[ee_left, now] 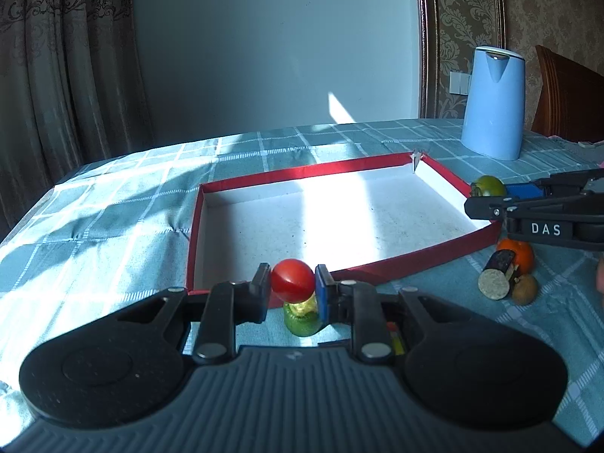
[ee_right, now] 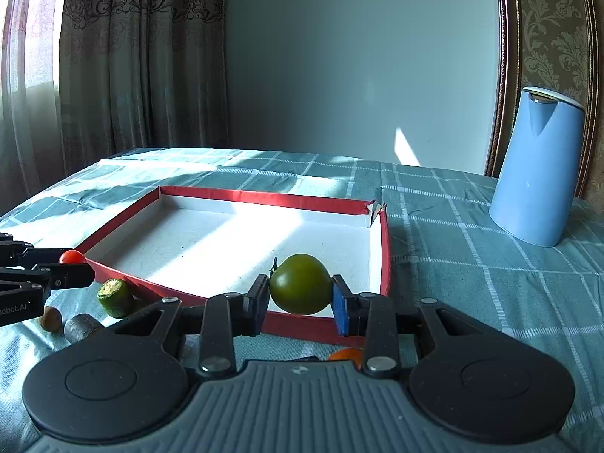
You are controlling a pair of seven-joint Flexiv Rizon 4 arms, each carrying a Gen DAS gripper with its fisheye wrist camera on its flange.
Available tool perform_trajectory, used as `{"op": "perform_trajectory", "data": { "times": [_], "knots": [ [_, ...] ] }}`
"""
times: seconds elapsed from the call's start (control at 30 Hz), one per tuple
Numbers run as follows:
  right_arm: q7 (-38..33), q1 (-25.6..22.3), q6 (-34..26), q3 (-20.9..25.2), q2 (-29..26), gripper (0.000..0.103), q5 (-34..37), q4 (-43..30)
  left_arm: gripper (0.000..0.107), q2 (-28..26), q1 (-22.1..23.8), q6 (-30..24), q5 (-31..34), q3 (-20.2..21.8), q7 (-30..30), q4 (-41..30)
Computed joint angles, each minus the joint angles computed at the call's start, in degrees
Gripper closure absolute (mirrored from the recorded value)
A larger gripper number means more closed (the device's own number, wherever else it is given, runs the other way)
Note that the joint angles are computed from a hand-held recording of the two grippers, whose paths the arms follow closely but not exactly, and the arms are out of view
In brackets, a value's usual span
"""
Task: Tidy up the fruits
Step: 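Carry both held tomatoes over the red tray with both tools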
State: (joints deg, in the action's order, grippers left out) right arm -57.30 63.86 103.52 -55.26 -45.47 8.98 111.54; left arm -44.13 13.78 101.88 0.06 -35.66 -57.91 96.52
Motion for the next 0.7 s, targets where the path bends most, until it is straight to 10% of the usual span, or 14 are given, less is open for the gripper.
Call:
{"op": "perform_trajectory", "data": {
  "times": [0.43,0.7],
  "knots": [
    [7.11,-21.07,-17.34,17.55,-1.48,0.069,-13.08,-18.89,0.085,-9.01,-20.34,-16.28,-14.24,23.02,-2.59,-26.00],
    [10.26,-23.72,-17.80,19.87,-0.83,0.069,-19.34,-19.35,0.083,-11.30,-22.11,-19.06,-15.50,26.04,-4.88,-30.00]
  ]
}}
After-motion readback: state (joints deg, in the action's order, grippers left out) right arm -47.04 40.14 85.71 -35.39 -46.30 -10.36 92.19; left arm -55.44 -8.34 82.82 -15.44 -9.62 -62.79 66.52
